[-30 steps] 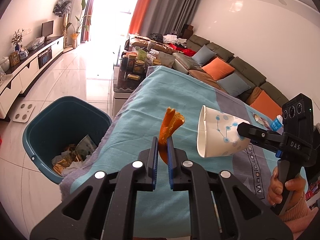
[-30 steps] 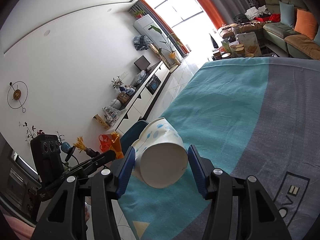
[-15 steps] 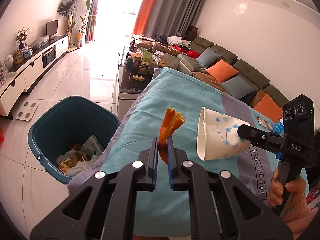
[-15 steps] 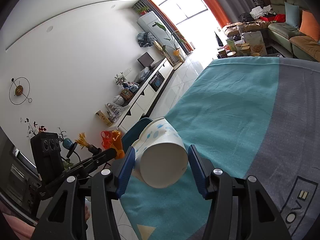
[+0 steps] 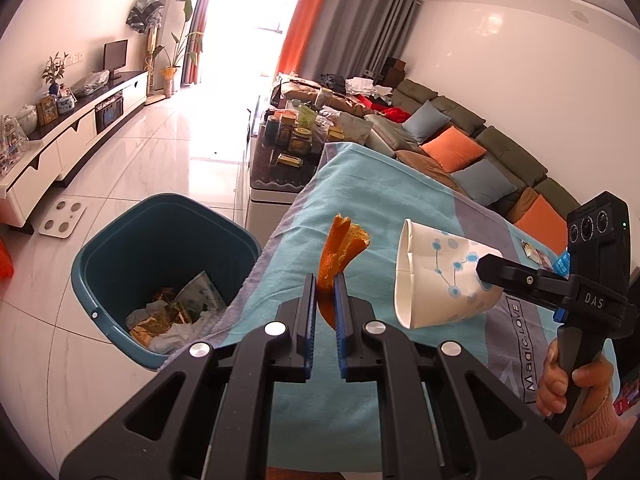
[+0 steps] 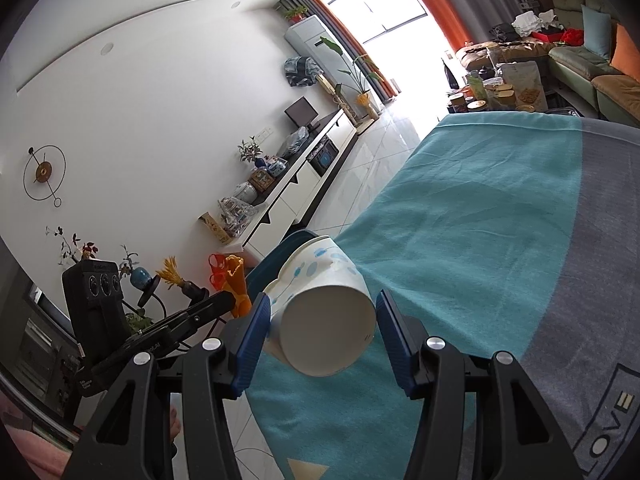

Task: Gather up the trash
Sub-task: 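Carry the orange peel and white paper cup over the teal bin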

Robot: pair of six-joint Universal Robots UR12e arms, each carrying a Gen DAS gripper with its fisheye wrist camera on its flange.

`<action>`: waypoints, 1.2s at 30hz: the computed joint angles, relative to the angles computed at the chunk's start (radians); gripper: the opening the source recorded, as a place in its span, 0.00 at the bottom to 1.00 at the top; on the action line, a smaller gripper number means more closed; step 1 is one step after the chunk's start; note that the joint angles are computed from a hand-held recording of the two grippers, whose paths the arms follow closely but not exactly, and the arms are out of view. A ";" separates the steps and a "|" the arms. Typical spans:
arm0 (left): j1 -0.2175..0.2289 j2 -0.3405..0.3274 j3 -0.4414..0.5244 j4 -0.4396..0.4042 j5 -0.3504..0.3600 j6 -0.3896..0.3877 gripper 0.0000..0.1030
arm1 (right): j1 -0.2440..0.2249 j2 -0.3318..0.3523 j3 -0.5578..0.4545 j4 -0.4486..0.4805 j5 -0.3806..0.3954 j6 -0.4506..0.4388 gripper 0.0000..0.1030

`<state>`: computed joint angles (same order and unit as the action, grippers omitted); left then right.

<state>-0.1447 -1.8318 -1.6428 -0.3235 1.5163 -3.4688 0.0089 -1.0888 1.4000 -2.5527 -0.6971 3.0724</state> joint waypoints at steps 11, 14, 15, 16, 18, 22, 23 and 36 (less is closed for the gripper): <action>0.008 0.014 -0.017 0.005 0.011 -0.013 0.09 | 0.012 0.010 -0.021 0.030 0.003 -0.030 0.51; 0.010 0.016 -0.020 0.006 0.013 -0.015 0.09 | 0.016 0.013 -0.029 0.039 0.002 -0.039 0.51; 0.012 0.016 -0.021 0.006 0.012 -0.016 0.09 | 0.018 0.014 -0.031 0.042 0.002 -0.043 0.51; 0.012 0.017 -0.021 0.006 0.014 -0.017 0.09 | 0.019 0.014 -0.032 0.045 0.002 -0.046 0.51; 0.013 0.017 -0.021 0.005 0.016 -0.019 0.09 | 0.021 0.016 -0.035 0.050 0.003 -0.050 0.51; 0.016 0.019 -0.023 0.005 0.020 -0.023 0.09 | 0.022 0.015 -0.036 0.058 0.003 -0.058 0.51; 0.018 0.020 -0.024 0.005 0.020 -0.023 0.09 | 0.023 0.016 -0.038 0.060 0.001 -0.060 0.51; 0.028 0.025 -0.031 0.006 0.038 -0.033 0.09 | 0.039 0.028 -0.066 0.096 -0.010 -0.092 0.51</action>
